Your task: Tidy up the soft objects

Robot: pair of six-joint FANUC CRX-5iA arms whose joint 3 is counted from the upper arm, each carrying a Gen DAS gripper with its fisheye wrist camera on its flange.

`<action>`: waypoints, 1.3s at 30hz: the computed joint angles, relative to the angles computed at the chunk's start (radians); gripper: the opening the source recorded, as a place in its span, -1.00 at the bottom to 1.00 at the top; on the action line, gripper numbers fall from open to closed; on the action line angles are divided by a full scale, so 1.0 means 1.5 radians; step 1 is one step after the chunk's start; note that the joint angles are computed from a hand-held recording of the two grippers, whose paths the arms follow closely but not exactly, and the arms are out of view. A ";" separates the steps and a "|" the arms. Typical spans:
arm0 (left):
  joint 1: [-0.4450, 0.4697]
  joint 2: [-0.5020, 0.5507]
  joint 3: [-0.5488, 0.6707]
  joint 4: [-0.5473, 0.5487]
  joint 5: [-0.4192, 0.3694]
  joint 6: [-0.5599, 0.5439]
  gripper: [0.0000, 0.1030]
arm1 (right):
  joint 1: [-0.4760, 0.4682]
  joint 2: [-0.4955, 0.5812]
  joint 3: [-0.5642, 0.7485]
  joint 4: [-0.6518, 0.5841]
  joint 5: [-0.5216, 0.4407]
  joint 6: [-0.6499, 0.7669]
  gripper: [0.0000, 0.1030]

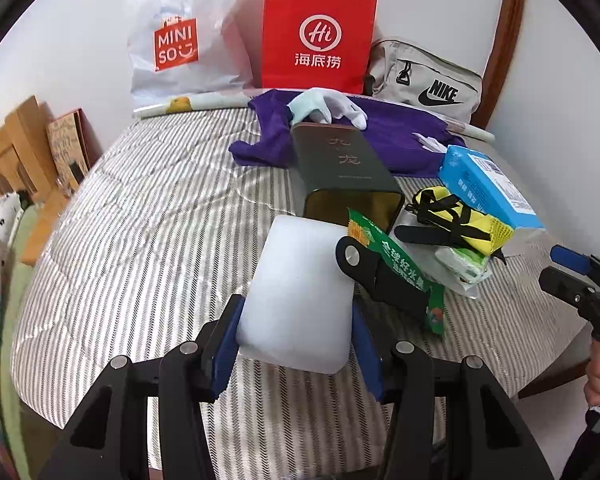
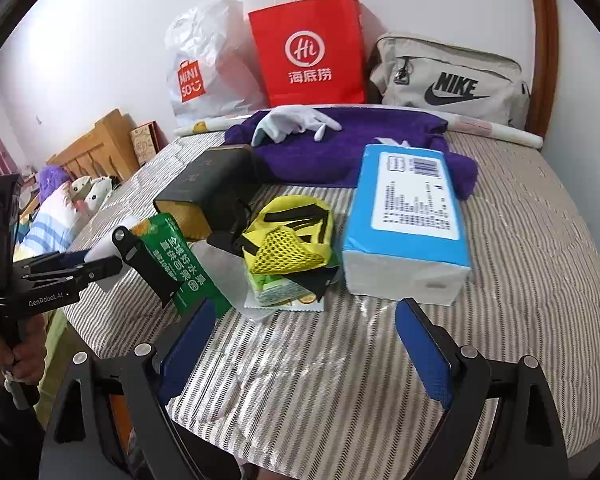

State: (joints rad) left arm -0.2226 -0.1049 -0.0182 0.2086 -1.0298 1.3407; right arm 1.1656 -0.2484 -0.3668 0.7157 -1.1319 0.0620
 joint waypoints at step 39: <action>0.061 0.028 -0.088 0.186 0.003 -0.141 -0.03 | -0.004 0.074 0.029 -0.023 0.112 0.177 -0.60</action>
